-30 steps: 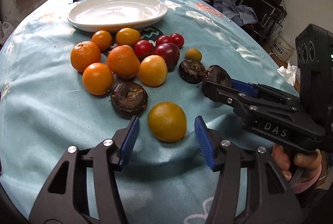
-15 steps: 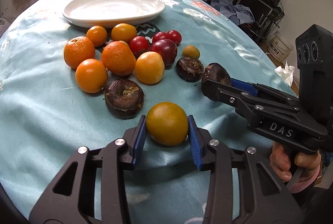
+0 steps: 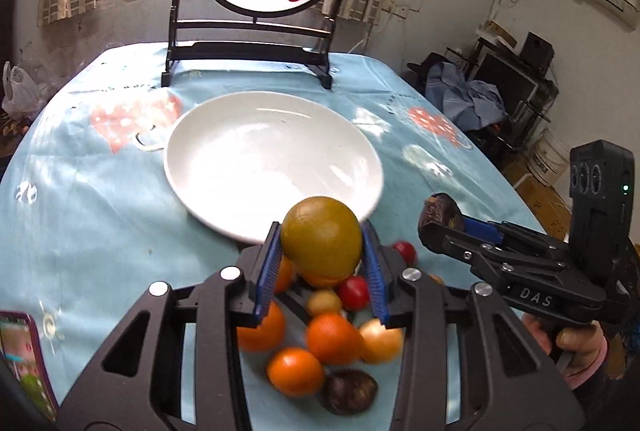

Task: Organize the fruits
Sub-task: 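Carry both fruits onto the white plate and open both grippers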

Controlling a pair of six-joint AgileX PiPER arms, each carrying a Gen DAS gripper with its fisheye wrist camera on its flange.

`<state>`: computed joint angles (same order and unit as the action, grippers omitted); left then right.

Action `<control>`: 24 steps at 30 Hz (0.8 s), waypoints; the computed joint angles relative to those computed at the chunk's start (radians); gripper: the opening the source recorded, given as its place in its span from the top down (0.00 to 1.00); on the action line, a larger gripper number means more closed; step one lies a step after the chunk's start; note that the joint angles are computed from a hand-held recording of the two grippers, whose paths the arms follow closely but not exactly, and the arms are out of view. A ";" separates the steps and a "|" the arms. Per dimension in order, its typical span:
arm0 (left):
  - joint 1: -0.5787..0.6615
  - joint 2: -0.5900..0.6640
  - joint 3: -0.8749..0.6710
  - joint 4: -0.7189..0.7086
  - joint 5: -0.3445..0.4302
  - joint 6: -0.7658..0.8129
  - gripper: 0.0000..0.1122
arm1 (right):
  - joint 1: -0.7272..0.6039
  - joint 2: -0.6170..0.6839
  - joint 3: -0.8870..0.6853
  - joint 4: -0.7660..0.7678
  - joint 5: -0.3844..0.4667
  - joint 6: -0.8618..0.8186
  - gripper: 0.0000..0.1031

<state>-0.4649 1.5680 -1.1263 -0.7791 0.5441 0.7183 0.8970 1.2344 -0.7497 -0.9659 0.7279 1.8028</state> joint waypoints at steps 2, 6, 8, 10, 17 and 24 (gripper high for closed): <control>-0.015 0.117 -0.125 0.157 -0.030 -0.152 0.65 | -0.150 0.077 -0.065 0.068 -0.109 -0.155 0.57; 0.023 0.309 -0.334 0.221 0.071 -0.263 0.65 | -0.310 0.257 -0.208 0.230 -0.181 -0.428 0.58; 0.025 0.360 -0.391 0.250 0.091 -0.298 0.65 | -0.346 0.318 -0.251 0.288 -0.202 -0.511 0.58; 0.020 0.393 -0.425 0.295 0.098 -0.335 0.65 | -0.356 0.360 -0.280 0.315 -0.201 -0.553 0.58; 0.047 0.355 -0.376 0.231 0.042 -0.307 0.28 | -0.309 0.396 -0.320 0.305 -0.114 -0.585 0.49; 0.081 0.222 -0.218 0.166 0.009 -0.229 0.17 | -0.179 0.212 -0.162 0.104 -0.089 -0.318 0.48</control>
<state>-0.3837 1.7899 -1.3442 -0.6126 0.5528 0.4888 0.7180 1.4469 -0.9120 -0.8615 0.6392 1.4845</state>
